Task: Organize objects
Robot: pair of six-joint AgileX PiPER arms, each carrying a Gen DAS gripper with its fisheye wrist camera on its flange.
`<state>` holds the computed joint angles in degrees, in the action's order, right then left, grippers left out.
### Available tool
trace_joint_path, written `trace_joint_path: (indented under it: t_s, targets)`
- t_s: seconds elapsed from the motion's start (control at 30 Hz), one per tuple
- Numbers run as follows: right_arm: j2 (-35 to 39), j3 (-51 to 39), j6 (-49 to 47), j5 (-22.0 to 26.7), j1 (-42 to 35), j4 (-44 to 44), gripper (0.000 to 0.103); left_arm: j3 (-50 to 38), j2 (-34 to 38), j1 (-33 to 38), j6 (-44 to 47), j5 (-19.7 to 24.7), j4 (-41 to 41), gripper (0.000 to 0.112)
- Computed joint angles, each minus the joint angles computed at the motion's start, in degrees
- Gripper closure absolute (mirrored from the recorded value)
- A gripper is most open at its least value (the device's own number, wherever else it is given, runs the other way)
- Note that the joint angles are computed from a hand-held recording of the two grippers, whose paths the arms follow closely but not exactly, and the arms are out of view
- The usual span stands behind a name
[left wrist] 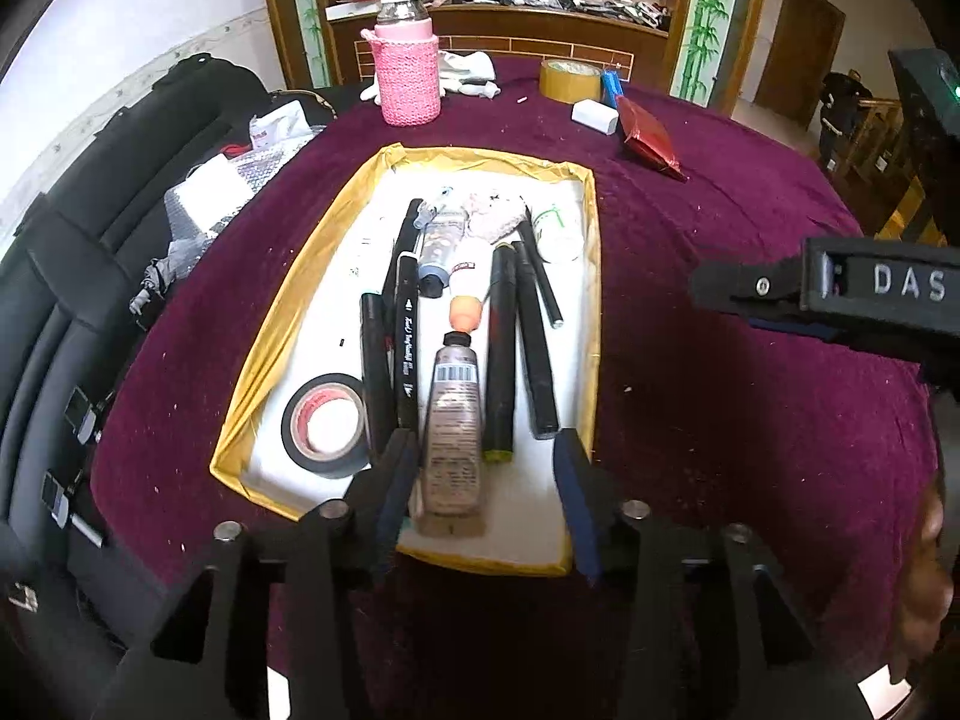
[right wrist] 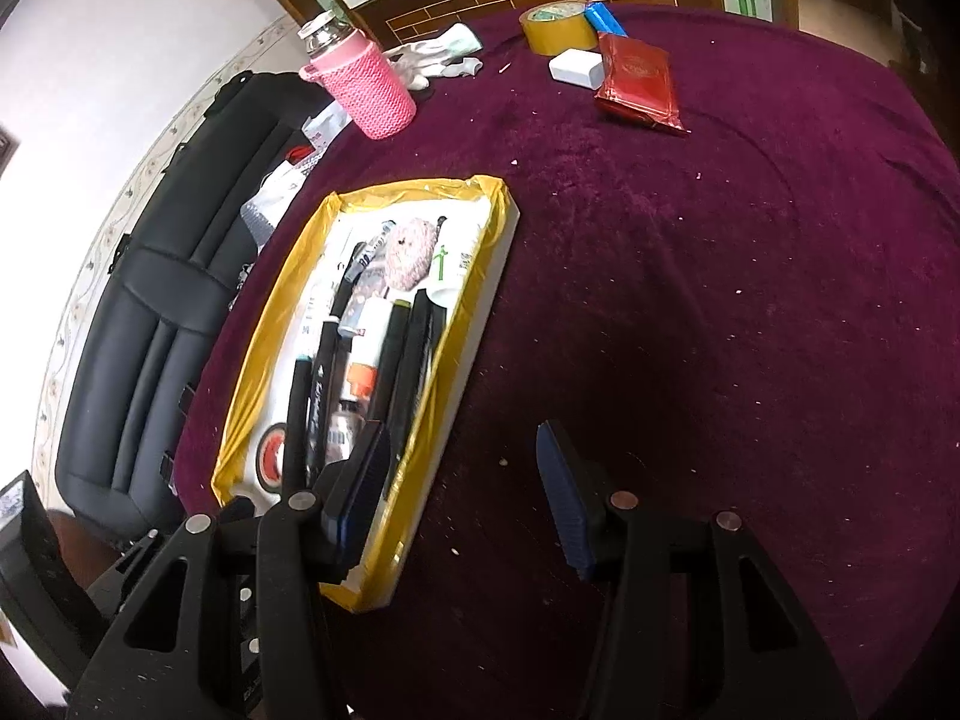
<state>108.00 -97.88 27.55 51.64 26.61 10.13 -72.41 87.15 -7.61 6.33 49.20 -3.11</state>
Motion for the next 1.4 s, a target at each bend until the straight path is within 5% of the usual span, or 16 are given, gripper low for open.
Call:
trace_joint_path:
  t_s: [0.17,0.37,0.5,0.63,0.77,0.97,1.0,1.07,1.13,1.2,1.27,1.4]
  targets:
    - [-3.1,4.0,-1.4,-1.3,-0.8,-0.6,0.053,2.2,-4.7,-2.5,-7.2,-3.1,3.2,0.064]
    - [-6.3,7.2,-2.1,-2.8,-1.1,-2.6,0.053,4.5,-12.6,-7.0,-21.0,-9.7,16.4,0.053]
    - [-7.8,8.1,-2.1,-4.0,-0.6,-4.2,0.053,5.5,-17.4,-7.6,-32.8,-14.5,28.4,0.012]
    - [-9.2,8.7,-0.5,-5.6,0.6,-7.7,0.053,6.2,-21.3,-7.0,-42.2,-17.9,37.4,0.010]
    - [-10.9,9.2,3.7,-7.5,3.0,-14.4,0.053,4.0,-21.4,-10.9,-52.4,-12.3,50.4,0.010]
    - [-16.3,12.4,27.9,-8.7,12.9,-47.0,0.048,4.2,-20.9,-21.9,-67.3,1.9,70.8,0.010]
    - [-17.0,12.7,32.3,-7.4,14.7,-52.7,0.041,4.0,-21.3,-21.6,-66.3,1.0,69.6,0.010]
    - [-18.4,13.9,41.2,-3.8,18.6,-64.2,0.012,3.4,-21.7,-20.3,-62.6,-1.4,64.9,0.010]
    - [-19.7,17.2,49.9,-3.6,20.8,-73.5,0.000,2.3,-21.5,-18.0,-57.1,-3.5,57.8,0.010]
    - [-19.3,18.6,52.5,-5.6,20.1,-73.9,0.000,1.3,-20.5,-16.4,-52.8,-3.8,53.2,0.010]
    - [-16.8,16.2,46.6,-6.3,17.4,-65.2,0.000,0.6,-19.3,-14.7,-48.6,-3.8,49.4,0.010]
    - [-12.9,12.4,40.8,-2.0,15.2,-55.6,0.000,-0.4,-17.0,-12.1,-41.3,-2.5,40.8,0.010]
